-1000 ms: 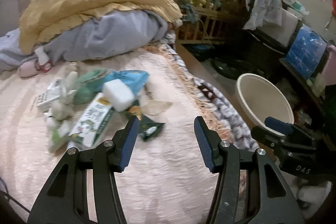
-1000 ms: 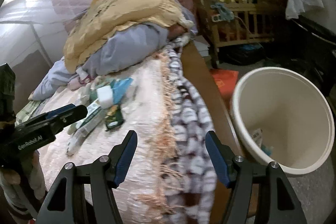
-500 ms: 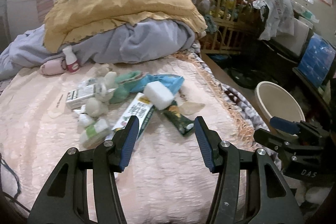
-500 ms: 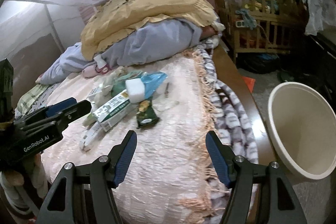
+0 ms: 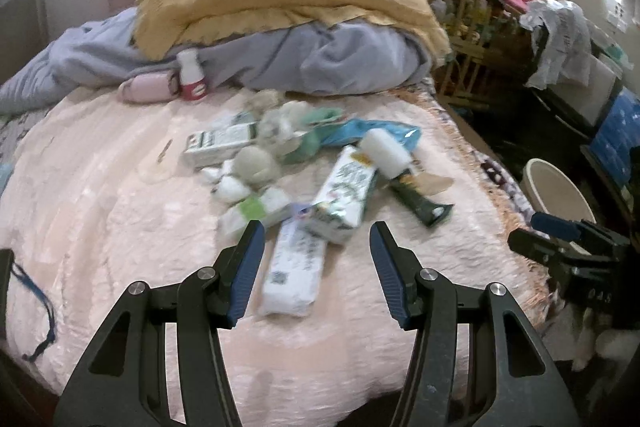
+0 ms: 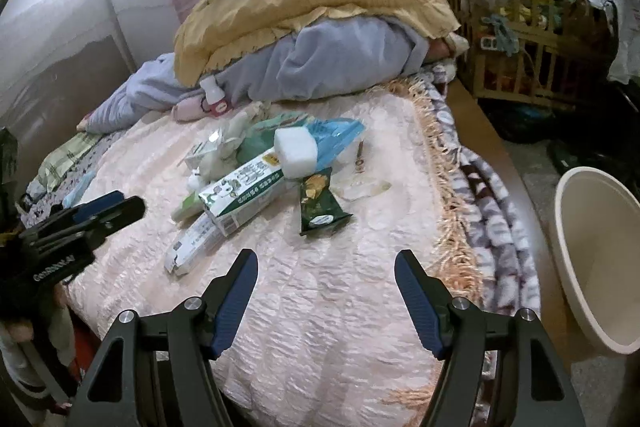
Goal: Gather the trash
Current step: 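Move both open tools back over the trash on the bed, then grasp green snack wrapper with right tool while left tool grasps white-green packet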
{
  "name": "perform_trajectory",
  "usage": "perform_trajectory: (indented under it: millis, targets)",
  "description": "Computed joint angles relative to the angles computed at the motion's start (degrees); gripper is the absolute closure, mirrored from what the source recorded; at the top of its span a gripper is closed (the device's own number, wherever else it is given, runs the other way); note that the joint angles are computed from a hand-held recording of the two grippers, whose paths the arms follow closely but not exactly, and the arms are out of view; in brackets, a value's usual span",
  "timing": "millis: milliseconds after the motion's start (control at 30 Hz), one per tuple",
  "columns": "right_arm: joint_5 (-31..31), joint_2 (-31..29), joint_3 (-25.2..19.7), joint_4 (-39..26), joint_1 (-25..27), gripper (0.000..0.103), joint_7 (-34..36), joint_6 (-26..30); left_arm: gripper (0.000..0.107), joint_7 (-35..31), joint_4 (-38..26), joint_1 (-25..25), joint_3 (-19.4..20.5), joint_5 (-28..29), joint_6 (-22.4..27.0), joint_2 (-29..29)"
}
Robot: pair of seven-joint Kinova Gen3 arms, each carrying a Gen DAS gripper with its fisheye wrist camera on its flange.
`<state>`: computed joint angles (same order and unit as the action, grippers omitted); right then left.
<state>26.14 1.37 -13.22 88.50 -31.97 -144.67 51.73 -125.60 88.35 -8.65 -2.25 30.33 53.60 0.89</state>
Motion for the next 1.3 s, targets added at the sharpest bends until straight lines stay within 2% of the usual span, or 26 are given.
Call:
perform_trajectory:
  millis: [267,400,567,767,933,1067,1133,1167,1200,1267,1300]
  targets:
    - [-4.4,4.2,2.1,-3.0,0.9,0.034,6.2,-1.4,0.054,-4.0,-2.2,-5.4,-2.0,5.2,5.2,3.8]
    - [-6.7,6.8,3.3,-5.5,1.1,0.034,9.9,-1.5,0.054,-3.1,-4.6,-7.8,-1.4,5.6,7.8,6.8]
    - [-9.4,10.9,4.7,-9.8,1.2,0.034,15.4,-0.5,0.054,-4.0,-6.7,-9.3,0.5,5.7,7.8,10.1]
    - [-10.0,15.6,6.5,-14.9,0.4,0.034,21.2,1.8,0.054,-3.7,-14.5,-8.9,3.4,2.2,12.0,17.4]
    - [-11.3,18.7,8.0,-18.0,0.6,0.034,24.4,3.5,0.054,-3.4,-19.0,-7.4,5.4,-1.4,11.9,21.5]
    - [-15.2,20.7,8.0,-19.5,2.4,0.034,26.2,3.4,0.054,-3.5,-21.1,-6.6,6.5,-3.7,12.1,23.9]
    - [-15.9,20.9,8.2,-19.2,2.4,0.041,26.6,2.7,0.055,-3.3,-22.5,-6.7,7.1,-3.8,13.5,25.3]
    - [-15.1,20.8,8.7,-18.8,1.7,0.063,26.3,2.5,0.062,-3.2,-23.0,-7.0,7.4,-3.6,14.2,25.8]
    - [-15.0,20.8,8.8,-18.7,1.4,0.068,26.3,2.6,0.068,-3.2,-23.7,-7.7,7.8,-2.9,15.4,26.4]
    - [-14.1,19.8,9.1,-17.3,0.5,0.07,25.3,1.7,0.077,-2.6,-24.7,-8.7,8.2,-1.7,17.0,27.0]
    - [-13.6,19.1,9.2,-16.5,0.1,0.071,24.9,1.2,0.078,-2.5,-24.8,-9.2,8.3,-1.1,17.5,26.8]
